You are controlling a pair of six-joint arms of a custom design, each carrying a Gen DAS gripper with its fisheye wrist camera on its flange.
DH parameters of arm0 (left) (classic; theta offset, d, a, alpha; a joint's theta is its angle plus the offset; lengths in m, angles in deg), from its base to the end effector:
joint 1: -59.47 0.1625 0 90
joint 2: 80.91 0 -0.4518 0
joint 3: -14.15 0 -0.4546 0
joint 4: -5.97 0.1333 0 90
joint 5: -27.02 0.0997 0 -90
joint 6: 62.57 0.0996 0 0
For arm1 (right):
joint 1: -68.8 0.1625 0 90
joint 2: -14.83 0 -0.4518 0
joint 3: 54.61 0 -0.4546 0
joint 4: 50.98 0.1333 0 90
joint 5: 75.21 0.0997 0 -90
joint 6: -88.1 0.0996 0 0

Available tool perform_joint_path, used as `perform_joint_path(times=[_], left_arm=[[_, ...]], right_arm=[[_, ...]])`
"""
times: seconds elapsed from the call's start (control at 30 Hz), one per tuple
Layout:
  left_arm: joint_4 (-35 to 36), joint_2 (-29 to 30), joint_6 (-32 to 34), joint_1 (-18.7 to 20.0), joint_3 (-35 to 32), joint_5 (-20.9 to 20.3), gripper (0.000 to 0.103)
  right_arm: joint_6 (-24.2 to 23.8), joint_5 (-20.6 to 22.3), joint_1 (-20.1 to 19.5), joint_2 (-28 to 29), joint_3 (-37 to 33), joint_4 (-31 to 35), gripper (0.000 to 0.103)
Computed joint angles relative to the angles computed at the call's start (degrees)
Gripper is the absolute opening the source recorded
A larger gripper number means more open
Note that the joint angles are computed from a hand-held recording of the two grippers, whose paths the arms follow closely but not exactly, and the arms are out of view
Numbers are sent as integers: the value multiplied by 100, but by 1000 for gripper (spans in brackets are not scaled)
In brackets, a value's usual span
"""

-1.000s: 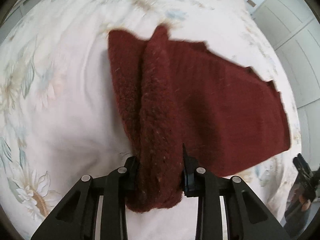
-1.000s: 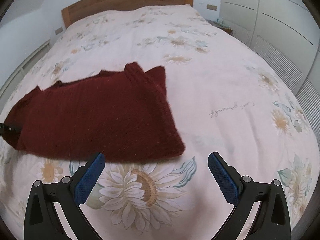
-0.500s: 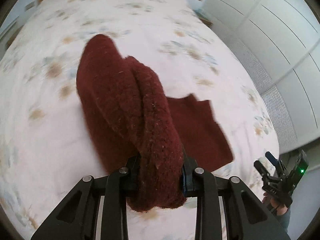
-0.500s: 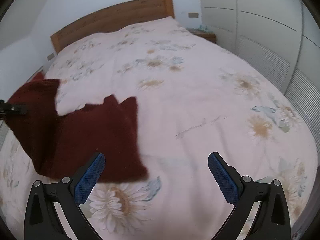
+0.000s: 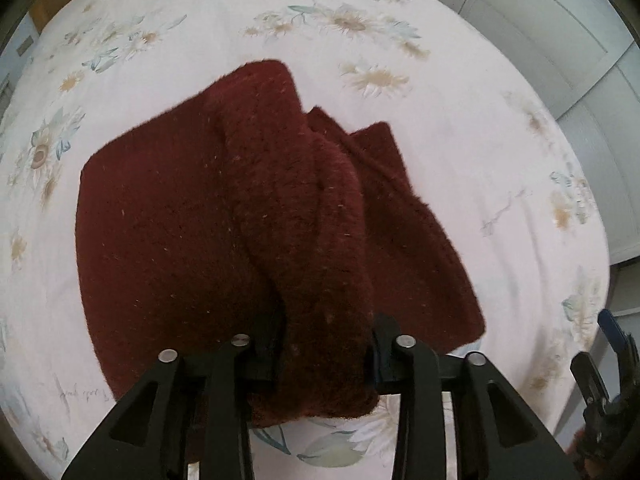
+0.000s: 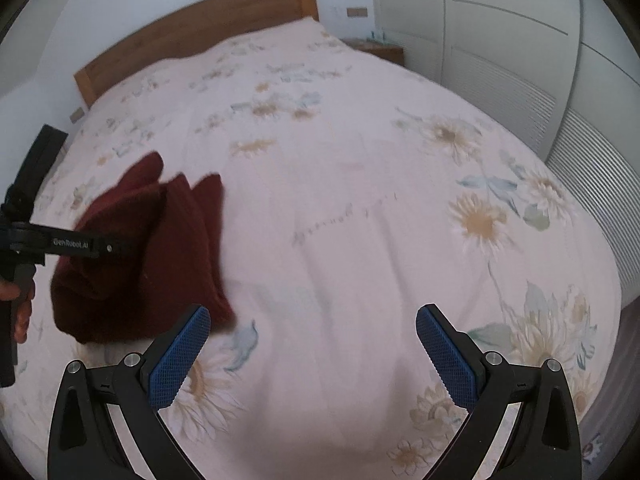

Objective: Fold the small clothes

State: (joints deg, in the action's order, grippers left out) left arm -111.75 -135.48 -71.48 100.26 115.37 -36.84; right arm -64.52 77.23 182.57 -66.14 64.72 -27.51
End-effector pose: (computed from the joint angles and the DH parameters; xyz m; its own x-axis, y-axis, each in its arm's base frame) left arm -0.3683 -0.5518 0.0831 -0.5834 0.6680 -0.4620 0.6334 0.7302 0.2560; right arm 0.1868 -0.3125 0.2389 -0.6892 0.5455 0.4769 -0.0432 0.6260 -0.7786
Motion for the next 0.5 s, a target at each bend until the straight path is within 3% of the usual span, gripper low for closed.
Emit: perform_joint_path(times=[0.17, 0.23, 0.3, 0.5], left_arm=[[144, 126, -172, -37, -78, 136, 45], [163, 115, -215, -62, -100, 132, 55], [155, 29, -262, -105, -61, 14, 81], [293, -164, -345, -125, -212, -133, 101]], right_arm=[[157, -129, -86, -5, 86, 65, 103], [183, -119, -74, -5, 91, 87, 103], [247, -92, -47, 12, 77, 148, 103], [368, -58, 24, 67, -17, 297, 103]])
